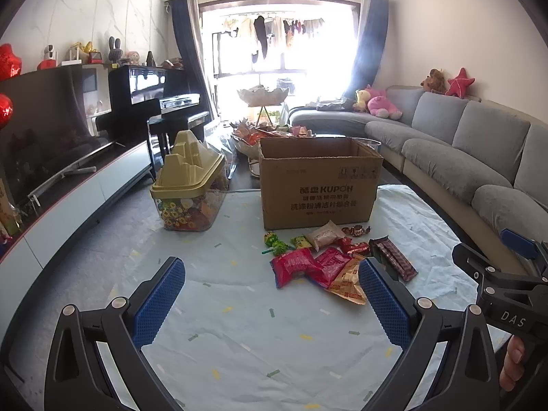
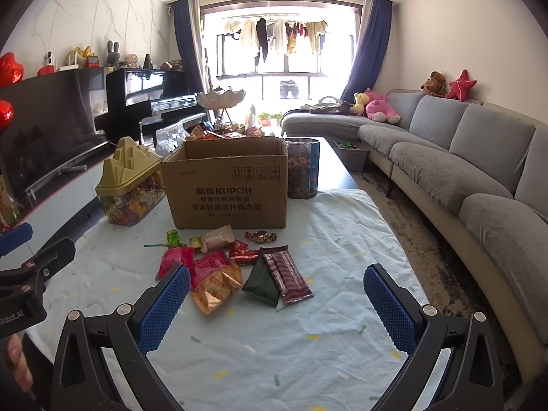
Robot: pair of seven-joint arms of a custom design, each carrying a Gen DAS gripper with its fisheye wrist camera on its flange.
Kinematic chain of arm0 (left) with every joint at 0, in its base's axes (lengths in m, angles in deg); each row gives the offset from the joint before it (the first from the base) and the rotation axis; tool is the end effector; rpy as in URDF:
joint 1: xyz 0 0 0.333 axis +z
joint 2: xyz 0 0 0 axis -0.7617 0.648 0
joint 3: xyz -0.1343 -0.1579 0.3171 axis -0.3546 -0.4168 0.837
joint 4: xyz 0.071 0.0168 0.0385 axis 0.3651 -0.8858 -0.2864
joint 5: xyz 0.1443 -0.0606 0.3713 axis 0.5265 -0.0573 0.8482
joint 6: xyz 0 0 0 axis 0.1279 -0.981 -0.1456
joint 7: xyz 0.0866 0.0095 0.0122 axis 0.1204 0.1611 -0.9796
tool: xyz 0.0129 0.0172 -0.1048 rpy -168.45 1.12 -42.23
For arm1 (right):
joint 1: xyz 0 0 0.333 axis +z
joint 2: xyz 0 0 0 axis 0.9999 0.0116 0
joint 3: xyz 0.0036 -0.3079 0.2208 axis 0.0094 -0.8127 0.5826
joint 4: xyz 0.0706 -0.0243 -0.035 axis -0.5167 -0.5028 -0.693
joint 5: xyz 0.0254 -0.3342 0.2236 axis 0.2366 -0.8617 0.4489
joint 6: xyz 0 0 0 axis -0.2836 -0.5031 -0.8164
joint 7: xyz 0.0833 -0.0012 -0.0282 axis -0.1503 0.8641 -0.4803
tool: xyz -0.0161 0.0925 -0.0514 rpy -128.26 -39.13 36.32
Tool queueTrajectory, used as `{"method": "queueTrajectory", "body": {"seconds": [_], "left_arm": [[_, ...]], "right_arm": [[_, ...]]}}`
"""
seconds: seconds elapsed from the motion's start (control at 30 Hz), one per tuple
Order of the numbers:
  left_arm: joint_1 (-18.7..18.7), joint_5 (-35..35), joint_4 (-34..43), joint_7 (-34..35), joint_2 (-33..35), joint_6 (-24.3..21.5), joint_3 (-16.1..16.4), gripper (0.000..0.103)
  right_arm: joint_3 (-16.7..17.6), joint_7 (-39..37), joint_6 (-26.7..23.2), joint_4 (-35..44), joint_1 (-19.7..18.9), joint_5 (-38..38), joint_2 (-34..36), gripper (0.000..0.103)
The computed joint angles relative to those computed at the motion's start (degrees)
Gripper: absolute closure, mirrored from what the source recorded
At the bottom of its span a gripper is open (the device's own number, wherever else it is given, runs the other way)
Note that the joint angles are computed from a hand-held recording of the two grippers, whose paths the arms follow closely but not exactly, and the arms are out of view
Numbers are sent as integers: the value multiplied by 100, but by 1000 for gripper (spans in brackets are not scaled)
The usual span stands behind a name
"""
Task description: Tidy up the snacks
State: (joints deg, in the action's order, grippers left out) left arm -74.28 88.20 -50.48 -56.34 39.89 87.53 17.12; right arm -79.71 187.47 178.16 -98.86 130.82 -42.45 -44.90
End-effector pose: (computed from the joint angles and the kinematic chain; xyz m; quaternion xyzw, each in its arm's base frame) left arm 0.5195 -0.3719 0.5513 -0.7028 0.5044 -0.2801 0.4162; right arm 0.5849 0.2798 0.5602 -0.7126 0.4930 -0.2860 0.4092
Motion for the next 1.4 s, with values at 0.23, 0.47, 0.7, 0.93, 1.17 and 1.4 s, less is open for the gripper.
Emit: {"method": "queueTrajectory", "body": {"seconds": [0.23, 0.47, 0.7, 0.93, 1.17, 1.4], "left_arm": [[31, -70, 40, 138, 113, 249, 33, 0], [10, -79, 250, 478, 411, 570, 140, 1], [-65, 35, 600, 1030, 794, 1002, 302, 13], [-18, -420, 957, 1715, 1205, 1741, 475, 24], [43, -1327, 1356, 2623, 1694, 2290, 635, 34], [114, -2226, 1598, 3363, 2060, 2660, 761, 44]], "right_arm": [[516, -449, 8, -17, -469, 463, 77, 0], [657, -1167, 86, -14, -606, 1077, 212, 0], [1565, -2176, -10, 173, -1458, 1799, 460, 0], [3383, -3692, -437, 620, -3026, 2892, 851, 9], [3912, -4663, -1153, 1268, -3439, 3688, 1357, 22], [3641, -5168, -1749, 1943, -3167, 4101, 1798, 29]]}}
